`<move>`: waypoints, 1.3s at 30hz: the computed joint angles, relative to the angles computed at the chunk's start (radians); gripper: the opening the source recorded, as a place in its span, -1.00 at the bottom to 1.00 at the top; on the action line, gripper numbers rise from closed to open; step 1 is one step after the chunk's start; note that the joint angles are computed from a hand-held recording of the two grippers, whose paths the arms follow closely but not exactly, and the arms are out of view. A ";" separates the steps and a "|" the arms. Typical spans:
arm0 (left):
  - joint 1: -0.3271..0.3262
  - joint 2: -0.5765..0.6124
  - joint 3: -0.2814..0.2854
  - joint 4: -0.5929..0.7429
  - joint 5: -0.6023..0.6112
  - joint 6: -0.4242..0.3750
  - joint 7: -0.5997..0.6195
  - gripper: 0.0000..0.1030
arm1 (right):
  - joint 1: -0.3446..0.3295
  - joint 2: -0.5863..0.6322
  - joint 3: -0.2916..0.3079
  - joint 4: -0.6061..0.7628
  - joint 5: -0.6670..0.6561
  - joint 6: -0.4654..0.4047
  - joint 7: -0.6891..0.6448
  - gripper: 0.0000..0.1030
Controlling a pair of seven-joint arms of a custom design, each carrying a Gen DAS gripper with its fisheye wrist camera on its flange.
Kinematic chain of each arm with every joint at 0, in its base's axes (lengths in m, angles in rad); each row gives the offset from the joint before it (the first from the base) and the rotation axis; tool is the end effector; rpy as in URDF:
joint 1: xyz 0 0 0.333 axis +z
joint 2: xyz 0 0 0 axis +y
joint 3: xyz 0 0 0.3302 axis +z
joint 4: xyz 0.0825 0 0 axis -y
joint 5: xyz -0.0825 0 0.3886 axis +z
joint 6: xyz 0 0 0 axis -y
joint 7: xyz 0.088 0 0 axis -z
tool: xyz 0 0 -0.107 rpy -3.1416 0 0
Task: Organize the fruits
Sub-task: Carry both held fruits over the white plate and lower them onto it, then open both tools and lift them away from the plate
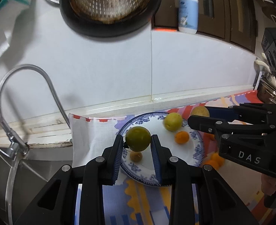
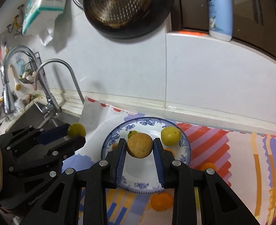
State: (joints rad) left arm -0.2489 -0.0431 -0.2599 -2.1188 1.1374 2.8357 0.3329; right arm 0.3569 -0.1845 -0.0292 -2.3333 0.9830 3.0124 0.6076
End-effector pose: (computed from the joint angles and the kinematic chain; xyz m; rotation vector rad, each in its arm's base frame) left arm 0.4754 -0.3209 0.5061 -1.4262 1.8458 -0.8918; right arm 0.5044 0.1062 0.4991 -1.8701 1.2903 -0.5437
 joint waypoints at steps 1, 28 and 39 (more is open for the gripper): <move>0.003 0.020 0.005 0.012 -0.027 0.005 0.031 -0.42 | -0.004 0.020 0.002 0.015 -0.013 -0.005 0.010 -0.41; -0.039 0.296 0.085 0.174 -0.538 0.029 0.562 -0.41 | -0.164 0.327 0.105 0.225 -0.381 -0.102 0.357 -0.40; -0.078 0.253 0.120 0.145 -0.462 0.032 0.472 -0.28 | -0.171 0.287 0.115 0.191 -0.351 -0.063 0.330 -0.33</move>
State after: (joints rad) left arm -0.3270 0.2101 -0.1396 -1.9738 0.6754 2.8673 0.8050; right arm 0.1860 0.1023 0.0863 -2.1426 0.6321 2.9496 0.9380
